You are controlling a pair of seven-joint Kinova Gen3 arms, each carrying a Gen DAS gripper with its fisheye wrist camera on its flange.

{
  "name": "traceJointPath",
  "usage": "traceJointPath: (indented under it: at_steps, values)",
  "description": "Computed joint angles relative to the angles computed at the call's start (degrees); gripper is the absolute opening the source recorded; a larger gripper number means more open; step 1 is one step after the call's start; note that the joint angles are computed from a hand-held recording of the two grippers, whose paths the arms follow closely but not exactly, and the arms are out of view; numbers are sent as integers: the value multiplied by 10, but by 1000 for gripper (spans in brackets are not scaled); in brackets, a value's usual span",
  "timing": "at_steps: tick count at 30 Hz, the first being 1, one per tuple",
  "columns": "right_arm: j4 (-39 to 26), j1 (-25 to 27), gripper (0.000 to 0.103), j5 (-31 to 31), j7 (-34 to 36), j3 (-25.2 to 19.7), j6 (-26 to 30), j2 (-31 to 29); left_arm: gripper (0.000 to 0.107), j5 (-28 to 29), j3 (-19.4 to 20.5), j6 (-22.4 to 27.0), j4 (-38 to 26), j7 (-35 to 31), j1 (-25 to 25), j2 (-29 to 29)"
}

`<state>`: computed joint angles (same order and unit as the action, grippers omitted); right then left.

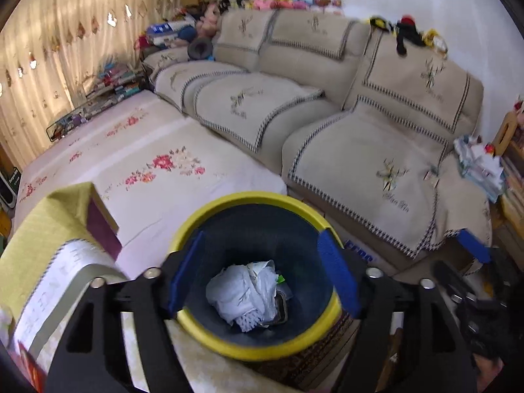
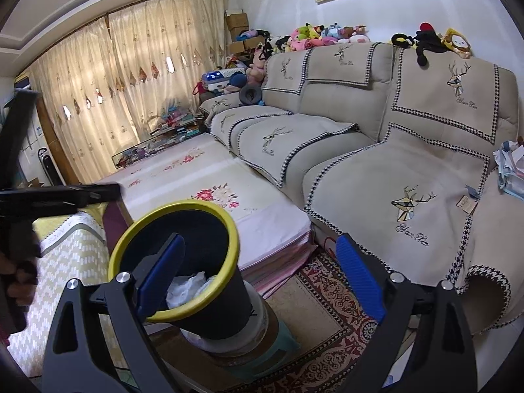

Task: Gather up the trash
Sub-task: 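Reach the right tool to the white pill bottle and grasp it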

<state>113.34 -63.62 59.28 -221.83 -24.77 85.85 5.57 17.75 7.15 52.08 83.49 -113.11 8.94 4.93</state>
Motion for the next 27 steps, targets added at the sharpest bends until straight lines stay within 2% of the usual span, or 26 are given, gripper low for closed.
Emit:
traceJointPath:
  at_steps: [2,6,8,11,13,16,20,22,25,27]
  values:
    - [-3,-26,89,8,11,28,-15,2,87,47,-23,-3,37,-42,-23,-47]
    - [-22,-104,89,20,68,132,-88,7,91,100,-123,8,108,-121,-41,-141]
    - [-43,-104,89,25,114,149,-135,18,93,108,-171,26,129,-144,-60,-176]
    - [-82,-92,89,40,184,158,-204,44,94,138,-251,69,151,-182,-126,-212]
    - [-113,-56,89,54,231,129,-250,64,95,150,-301,83,161,-204,-168,-223]
    - [-168,18,89,78,301,50,-293,104,95,159,-373,75,176,-241,-221,-230]
    - [-239,105,89,111,394,-56,-349,163,95,214,-450,53,199,-316,-298,-200]
    - [-274,137,89,130,440,-109,-360,198,96,254,-495,42,208,-362,-304,-175]
    - [-327,167,92,152,510,-188,-327,252,96,316,-567,39,221,-432,-294,-130]
    - [-348,185,92,142,557,-218,-333,272,96,335,-572,63,217,-451,-311,-102]
